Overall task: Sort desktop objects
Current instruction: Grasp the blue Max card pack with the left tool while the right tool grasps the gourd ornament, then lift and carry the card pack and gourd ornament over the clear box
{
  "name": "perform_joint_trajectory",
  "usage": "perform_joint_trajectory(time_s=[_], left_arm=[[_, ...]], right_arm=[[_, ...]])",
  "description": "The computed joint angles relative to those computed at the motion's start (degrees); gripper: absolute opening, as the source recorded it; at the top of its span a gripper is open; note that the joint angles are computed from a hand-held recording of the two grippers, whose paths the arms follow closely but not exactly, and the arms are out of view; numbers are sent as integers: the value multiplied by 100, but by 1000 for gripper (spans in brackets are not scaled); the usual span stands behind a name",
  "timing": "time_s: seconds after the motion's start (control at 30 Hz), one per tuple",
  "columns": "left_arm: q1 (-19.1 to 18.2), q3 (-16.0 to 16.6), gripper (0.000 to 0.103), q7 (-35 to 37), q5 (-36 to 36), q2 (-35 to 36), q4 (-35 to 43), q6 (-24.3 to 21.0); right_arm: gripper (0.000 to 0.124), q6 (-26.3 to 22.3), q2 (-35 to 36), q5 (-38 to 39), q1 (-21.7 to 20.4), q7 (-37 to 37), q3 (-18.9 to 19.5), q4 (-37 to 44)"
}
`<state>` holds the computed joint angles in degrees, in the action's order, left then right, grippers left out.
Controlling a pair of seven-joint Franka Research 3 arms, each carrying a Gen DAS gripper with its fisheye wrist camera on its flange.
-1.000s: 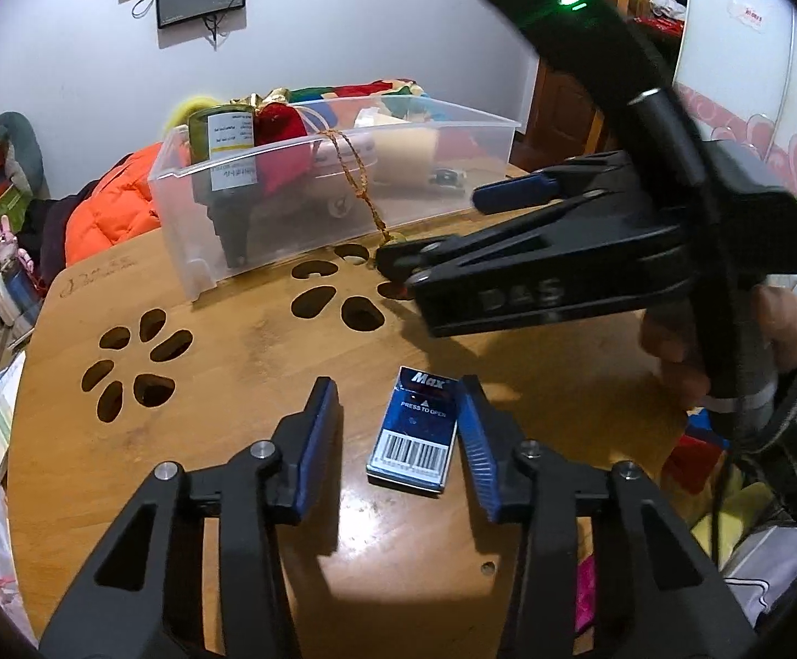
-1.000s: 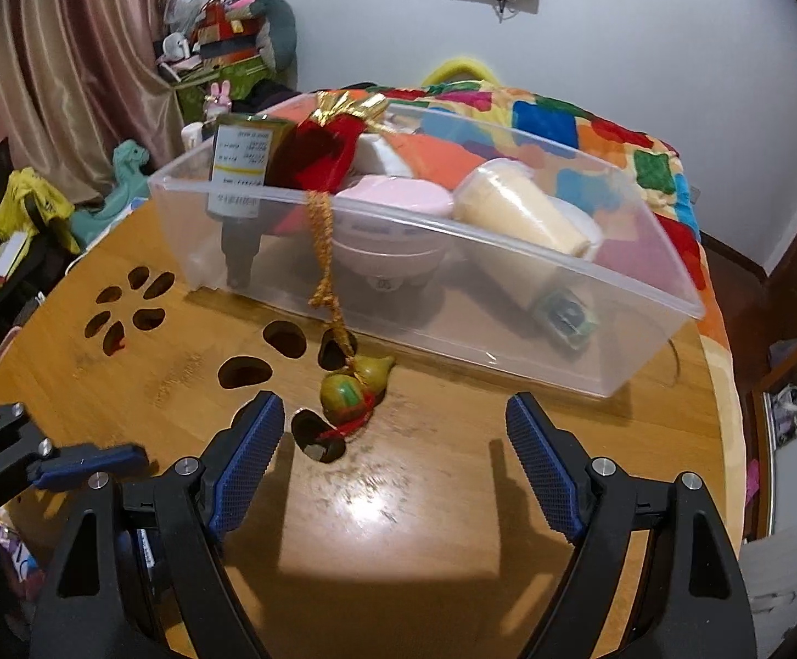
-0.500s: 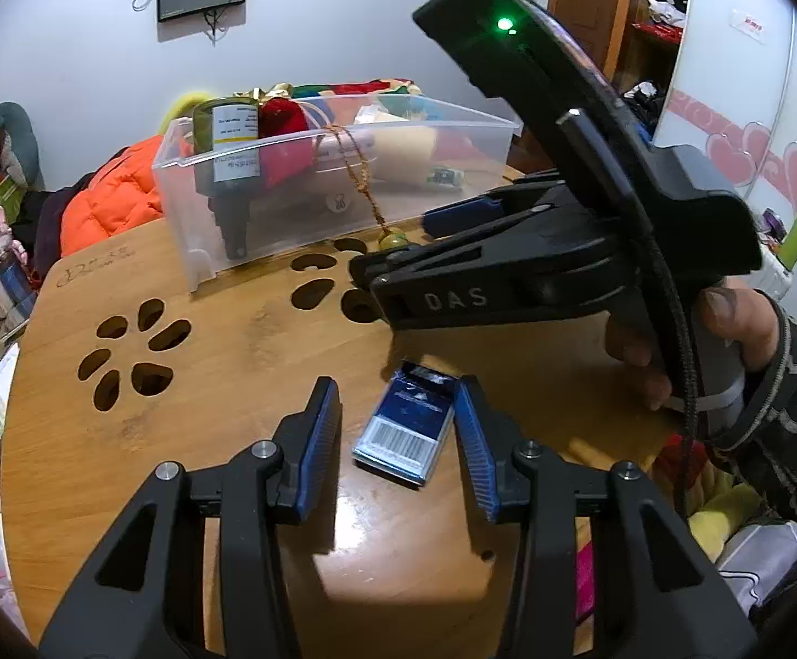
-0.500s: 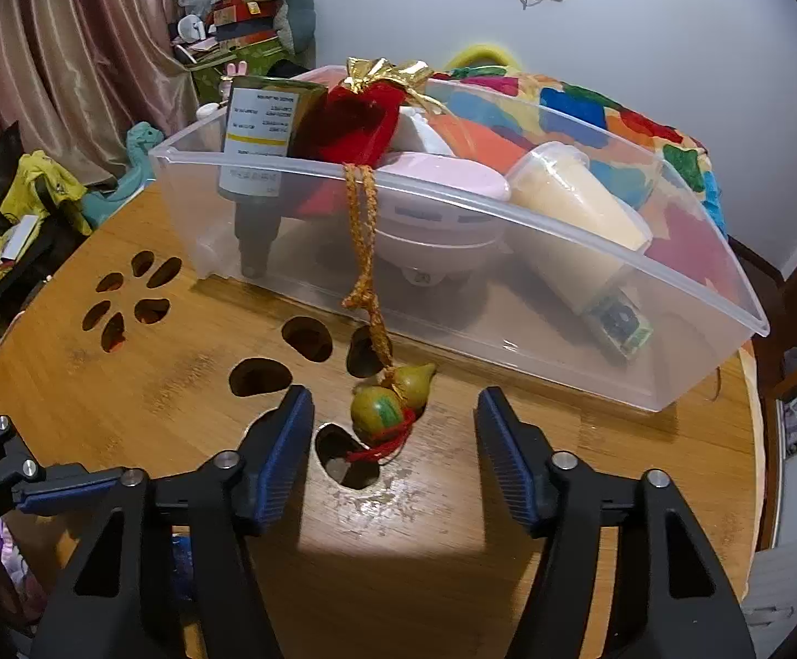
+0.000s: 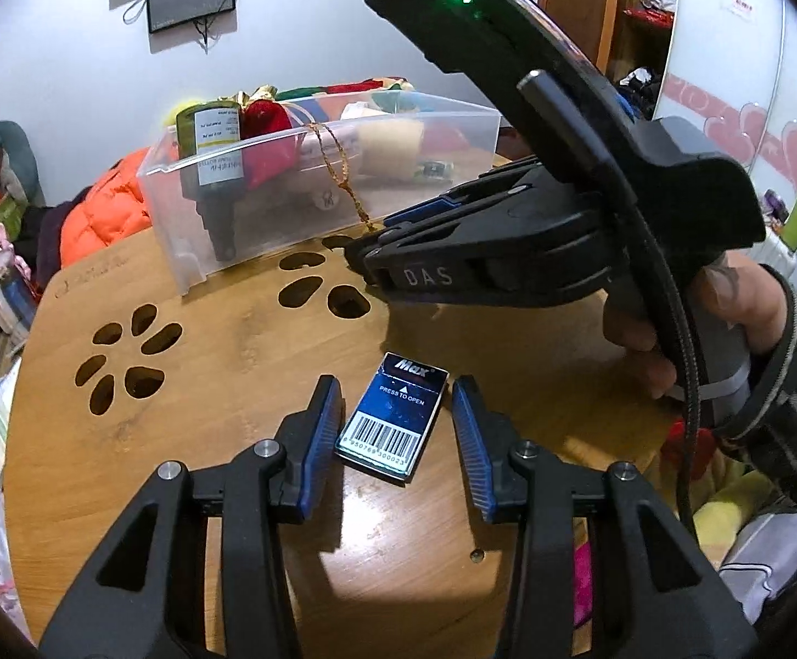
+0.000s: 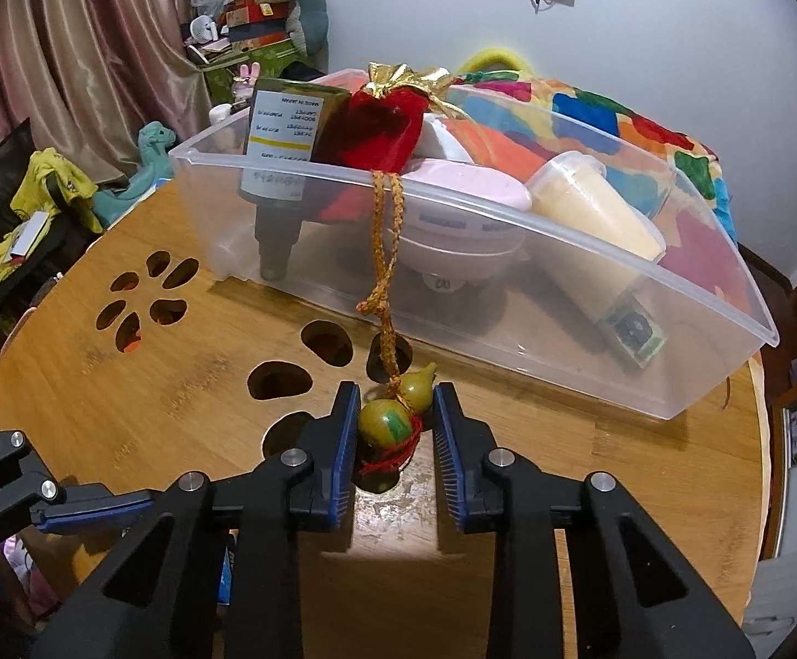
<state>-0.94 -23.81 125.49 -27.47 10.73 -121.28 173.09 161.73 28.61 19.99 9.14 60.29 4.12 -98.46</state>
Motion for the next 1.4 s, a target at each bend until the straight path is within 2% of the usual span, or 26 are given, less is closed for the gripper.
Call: perform_joint_trajectory(time_s=[0.07,0.17,0.3,0.43,0.87,1.13,1.3,1.4], left_arm=[[-272,318,26,-557,520,23,-47,203],[-165,270,26,-855,721,61,-48,298],[207,-66,26,-896,626,99,3,243],[389,-223,26,-852,460,148,109,203],[609,-459,26,-707,91,251,567,333],[976,-856,26,-439,-63,401,945,485],[1074,-954,26,-502,42,525,1153,505],[1303,-1195,26,-448,7,592,1191,509]], right_arm=[[24,-7,-2,22,-7,42,-11,2],[24,29,-89,305,-200,-71,167,-85],[24,136,-290,996,-551,-475,511,-269],[24,199,-514,1601,-713,-924,671,-425],[24,427,-955,2782,-671,-1936,659,-614],[18,483,-995,2942,-554,-2133,524,-528],[18,422,-836,2550,-430,-1843,350,-343],[18,330,-770,2242,-401,-1659,298,-337]])
